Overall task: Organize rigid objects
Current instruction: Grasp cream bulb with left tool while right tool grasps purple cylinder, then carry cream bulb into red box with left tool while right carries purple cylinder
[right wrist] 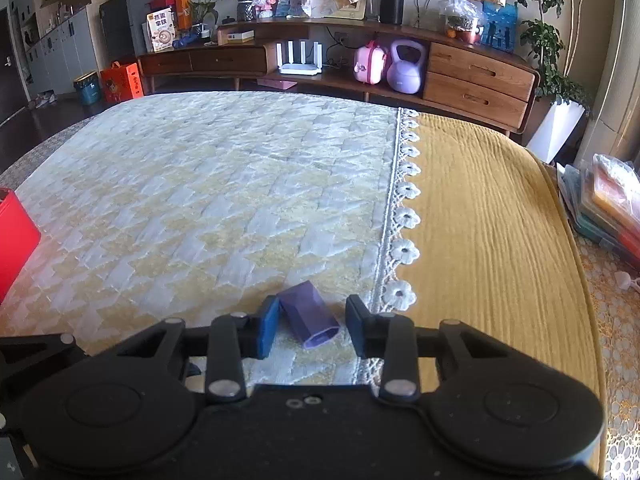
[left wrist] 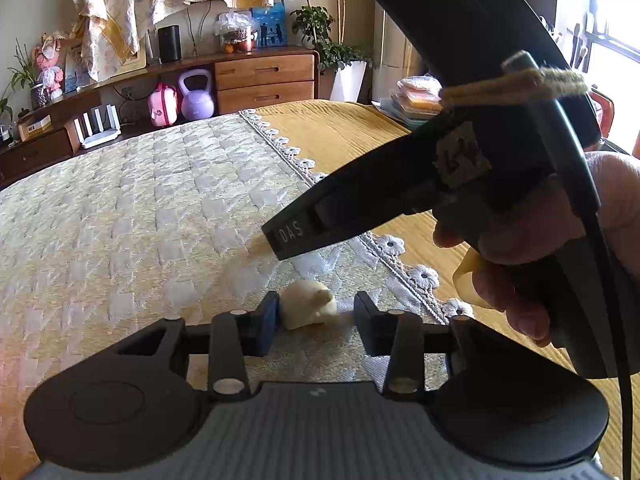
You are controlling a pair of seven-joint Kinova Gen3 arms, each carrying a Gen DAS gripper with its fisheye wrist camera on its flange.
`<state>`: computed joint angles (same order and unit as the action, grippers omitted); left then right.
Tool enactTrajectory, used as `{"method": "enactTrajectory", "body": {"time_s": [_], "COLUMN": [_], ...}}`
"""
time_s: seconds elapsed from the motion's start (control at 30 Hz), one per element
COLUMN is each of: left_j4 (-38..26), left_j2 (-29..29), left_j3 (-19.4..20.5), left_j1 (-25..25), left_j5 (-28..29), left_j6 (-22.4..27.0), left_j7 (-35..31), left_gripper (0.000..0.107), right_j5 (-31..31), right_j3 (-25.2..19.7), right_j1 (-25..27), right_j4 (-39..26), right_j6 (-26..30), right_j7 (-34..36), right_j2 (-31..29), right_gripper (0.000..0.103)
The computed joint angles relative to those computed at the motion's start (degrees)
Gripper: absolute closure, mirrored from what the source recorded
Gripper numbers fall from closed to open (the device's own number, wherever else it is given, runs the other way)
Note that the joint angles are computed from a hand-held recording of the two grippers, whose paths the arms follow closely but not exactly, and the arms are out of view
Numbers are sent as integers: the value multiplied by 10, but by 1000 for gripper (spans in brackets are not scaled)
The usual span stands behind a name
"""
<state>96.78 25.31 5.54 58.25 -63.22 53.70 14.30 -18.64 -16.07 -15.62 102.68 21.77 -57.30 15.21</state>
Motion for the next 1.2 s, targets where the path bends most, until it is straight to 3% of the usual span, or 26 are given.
{"method": "enactTrajectory", "body": {"time_s": [0.03, 0.07, 0.3, 0.53, 0.83, 1.2], "left_j4": [0, 1, 18, 39, 63, 81], "left_j2": [-1, -2, -19, -51, -105, -169], "left_j3": [1, 1, 7, 25, 68, 132], "left_j1": [-1, -2, -6, -7, -2, 3], "left_j5": [2, 4, 4, 13, 28, 55], "left_j6": [1, 1, -4, 3, 45, 119], "left_j7": [-3, -4, -5, 3, 21, 42], "left_gripper": [76, 78, 78, 78, 78, 78], "right_j5": [2, 1, -5, -66, -103, -34], "right_j3": [3, 3, 5, -2, 36, 55], "right_j1": [-3, -3, -4, 23, -15, -83], "right_j4": [1, 2, 17, 38, 82, 116], "right_j6": [-2, -1, -4, 12, 34, 62], "right_j7": [-4, -6, -27, -1, 0, -135], "right_j2": [-1, -2, -17, -54, -138, -240], "right_gripper": [82, 82, 83, 83, 83, 83]}}
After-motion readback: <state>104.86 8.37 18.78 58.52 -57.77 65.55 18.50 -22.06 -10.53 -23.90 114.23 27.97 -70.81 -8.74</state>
